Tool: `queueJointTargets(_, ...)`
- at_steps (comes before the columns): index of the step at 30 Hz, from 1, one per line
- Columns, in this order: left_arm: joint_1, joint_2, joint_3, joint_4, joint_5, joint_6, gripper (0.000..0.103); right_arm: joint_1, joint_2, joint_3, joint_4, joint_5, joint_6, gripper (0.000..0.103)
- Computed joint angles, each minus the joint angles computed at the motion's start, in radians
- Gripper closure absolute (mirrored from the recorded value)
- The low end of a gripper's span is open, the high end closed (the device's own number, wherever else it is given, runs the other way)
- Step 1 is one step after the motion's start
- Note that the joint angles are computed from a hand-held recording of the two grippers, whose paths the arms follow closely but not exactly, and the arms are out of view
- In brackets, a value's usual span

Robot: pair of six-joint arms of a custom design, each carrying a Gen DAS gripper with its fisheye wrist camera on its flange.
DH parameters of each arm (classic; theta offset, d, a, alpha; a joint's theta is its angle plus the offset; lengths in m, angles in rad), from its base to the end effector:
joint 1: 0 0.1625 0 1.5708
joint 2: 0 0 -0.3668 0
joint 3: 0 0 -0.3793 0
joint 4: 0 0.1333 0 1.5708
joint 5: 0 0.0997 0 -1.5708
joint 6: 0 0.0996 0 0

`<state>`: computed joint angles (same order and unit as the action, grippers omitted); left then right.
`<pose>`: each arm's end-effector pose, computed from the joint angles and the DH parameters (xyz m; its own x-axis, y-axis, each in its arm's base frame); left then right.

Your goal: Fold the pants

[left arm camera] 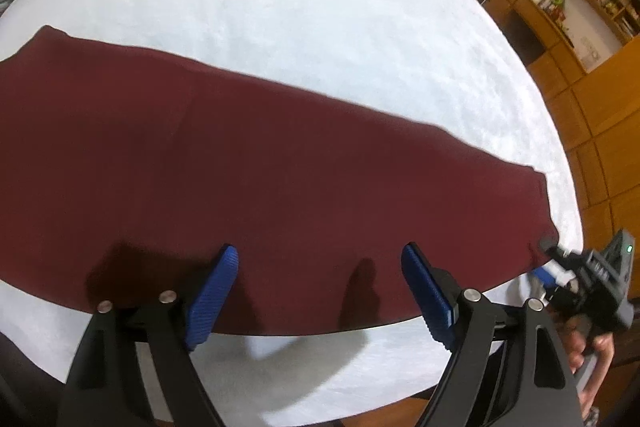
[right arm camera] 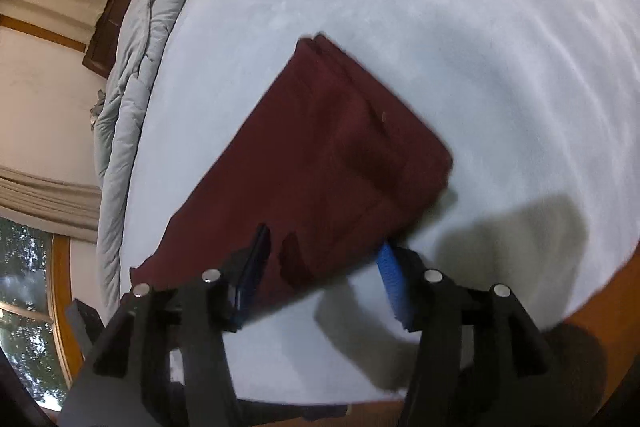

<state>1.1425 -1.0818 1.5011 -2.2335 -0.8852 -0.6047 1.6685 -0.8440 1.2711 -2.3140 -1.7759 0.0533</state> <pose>-0.0847 -0.6584 0.2811 -0.8606 -0.3516 -0.3685 -0.1047 0.8302 -0.5476 0.1821 -0.6996 0.2178 -0.9841 0.0180 0.1767 -0.0403 0.9463 -0.3207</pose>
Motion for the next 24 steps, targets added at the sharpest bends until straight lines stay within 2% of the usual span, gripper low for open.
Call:
queueJointTargets(3,0.001,-0.014,0.009,-0.007,0.003,0.006,0.018,0.031,0.025,-0.009,0.022,-0.033,0.014,0.043)
queueJointTargets(7,0.012,-0.017,0.004,0.009,0.002,-0.018,0.018,0.038,0.045,-0.010,0.020,-0.039,0.022,0.040)
queueJointTargets(10,0.020,-0.029,0.021,0.000,-0.001,-0.029,0.018,0.018,0.062,-0.027,-0.009,0.009,0.031,0.040)
queueJointTargets(14,0.028,-0.040,0.038,-0.028,-0.005,-0.025,0.018,-0.027,0.112,-0.091,-0.043,0.138,0.065,0.043)
queueJointTargets(15,0.030,-0.044,0.044,-0.037,-0.008,-0.024,0.018,-0.033,0.122,-0.107,-0.045,0.164,0.077,0.045)
queueJointTargets(17,0.032,-0.046,0.043,-0.038,-0.007,-0.031,0.018,-0.040,0.126,-0.108,-0.071,0.198,0.061,0.060)
queueJointTargets(18,0.034,-0.048,0.043,-0.041,-0.009,-0.032,0.018,-0.040,0.125,-0.107,-0.082,0.207,0.038,0.080)
queueJointTargets(21,0.035,-0.049,0.041,-0.041,-0.009,-0.037,0.018,-0.042,0.110,-0.099,-0.107,0.297,-0.046,0.086)
queueJointTargets(24,0.036,-0.053,0.034,-0.037,0.002,-0.037,0.018,-0.017,0.109,-0.122,-0.114,0.276,-0.120,0.088)
